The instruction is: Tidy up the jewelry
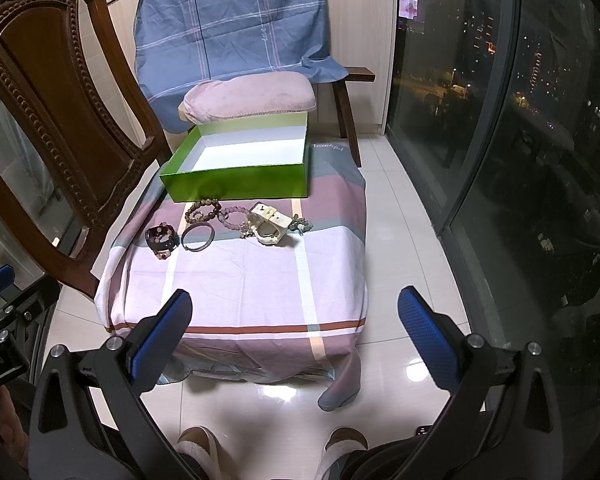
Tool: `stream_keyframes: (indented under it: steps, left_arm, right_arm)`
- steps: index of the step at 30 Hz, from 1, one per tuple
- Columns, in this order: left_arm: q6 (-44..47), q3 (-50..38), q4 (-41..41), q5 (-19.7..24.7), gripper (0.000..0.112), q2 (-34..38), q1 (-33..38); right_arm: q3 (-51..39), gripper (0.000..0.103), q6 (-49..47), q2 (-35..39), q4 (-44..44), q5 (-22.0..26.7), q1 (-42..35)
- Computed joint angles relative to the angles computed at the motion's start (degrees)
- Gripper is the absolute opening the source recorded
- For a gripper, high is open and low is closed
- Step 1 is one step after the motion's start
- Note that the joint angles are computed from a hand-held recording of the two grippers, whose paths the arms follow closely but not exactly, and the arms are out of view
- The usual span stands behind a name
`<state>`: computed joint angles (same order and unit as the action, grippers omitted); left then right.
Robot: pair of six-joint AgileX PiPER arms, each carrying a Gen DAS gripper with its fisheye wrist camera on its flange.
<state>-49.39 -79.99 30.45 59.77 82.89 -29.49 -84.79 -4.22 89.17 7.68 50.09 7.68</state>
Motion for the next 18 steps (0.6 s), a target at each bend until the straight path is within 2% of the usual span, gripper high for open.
stream_keyframes:
  steps: [2, 4, 9, 15, 18]
  left_arm:
    - [0.67, -0.24, -1.03, -0.26, 0.099, 0.29, 0.60]
    - [2.77, -1.23, -6.19, -0.25, 0.099, 0.54, 2.41]
    - [2.04, -0.58, -3.07, -0.91, 0.099, 1.05, 2.36]
    - [2.57, 0.40, -3.38, -2.71, 0.099, 1.40, 3.25]
    - [4.72, -0.44, -6.60, -2.36, 0.099, 1.86, 4.47]
  right_arm:
    - [0.10, 0.100, -0.52, 0.17, 0.33, -0.13, -0.39]
    - [-0.09, 0.100, -0.03, 0.35, -0.04, -0.03, -0.11]
    - [-0.33, 0.100, -0.13, 0.77, -0.02, 0.00, -0.20]
    - [-0.81, 0.100, 0.42, 1.68, -0.56, 0.03, 0.03]
    - [-1.25, 0.100, 0.85, 2.55, -0.95, 0.14, 0.25]
